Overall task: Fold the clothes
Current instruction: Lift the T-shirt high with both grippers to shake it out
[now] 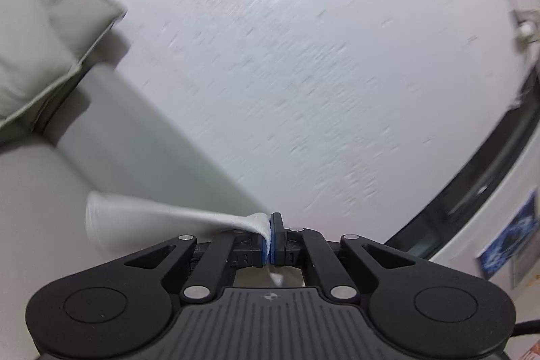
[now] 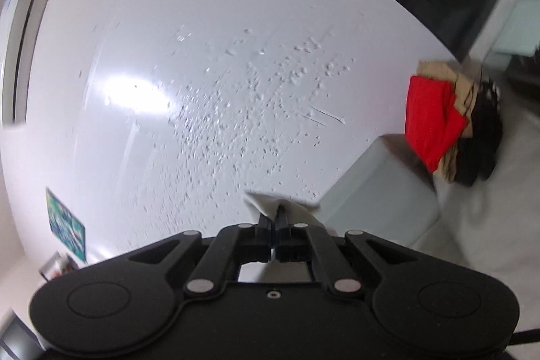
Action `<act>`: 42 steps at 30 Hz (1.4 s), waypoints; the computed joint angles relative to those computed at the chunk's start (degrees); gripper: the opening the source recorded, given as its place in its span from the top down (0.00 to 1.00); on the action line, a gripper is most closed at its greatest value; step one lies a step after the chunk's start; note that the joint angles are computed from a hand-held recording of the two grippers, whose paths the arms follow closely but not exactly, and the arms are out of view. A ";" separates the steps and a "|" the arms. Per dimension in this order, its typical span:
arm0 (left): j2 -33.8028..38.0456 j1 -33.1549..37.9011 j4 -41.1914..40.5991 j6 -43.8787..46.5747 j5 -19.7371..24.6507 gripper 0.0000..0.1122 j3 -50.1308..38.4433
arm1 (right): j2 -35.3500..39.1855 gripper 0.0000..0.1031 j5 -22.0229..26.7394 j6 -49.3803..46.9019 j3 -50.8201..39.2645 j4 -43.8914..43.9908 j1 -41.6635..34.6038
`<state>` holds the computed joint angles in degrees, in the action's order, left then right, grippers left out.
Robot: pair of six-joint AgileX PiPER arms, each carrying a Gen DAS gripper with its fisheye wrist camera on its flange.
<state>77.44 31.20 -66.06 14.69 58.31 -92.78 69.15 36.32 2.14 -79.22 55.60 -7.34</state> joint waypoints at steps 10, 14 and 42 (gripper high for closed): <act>-11.43 11.83 -16.08 7.18 4.85 1.00 3.66 | -13.44 0.98 9.90 -12.70 2.28 20.42 -15.84; -9.20 5.84 -8.58 5.22 0.89 1.00 0.62 | -11.79 0.98 7.23 -12.94 -0.30 17.11 -13.05; 17.78 -18.05 11.49 14.06 -29.56 1.00 12.27 | 22.05 0.98 -14.88 -11.97 1.55 0.43 7.79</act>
<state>95.22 13.15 -54.58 28.74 28.76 -80.52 91.20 21.43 -9.83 -77.67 56.03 0.45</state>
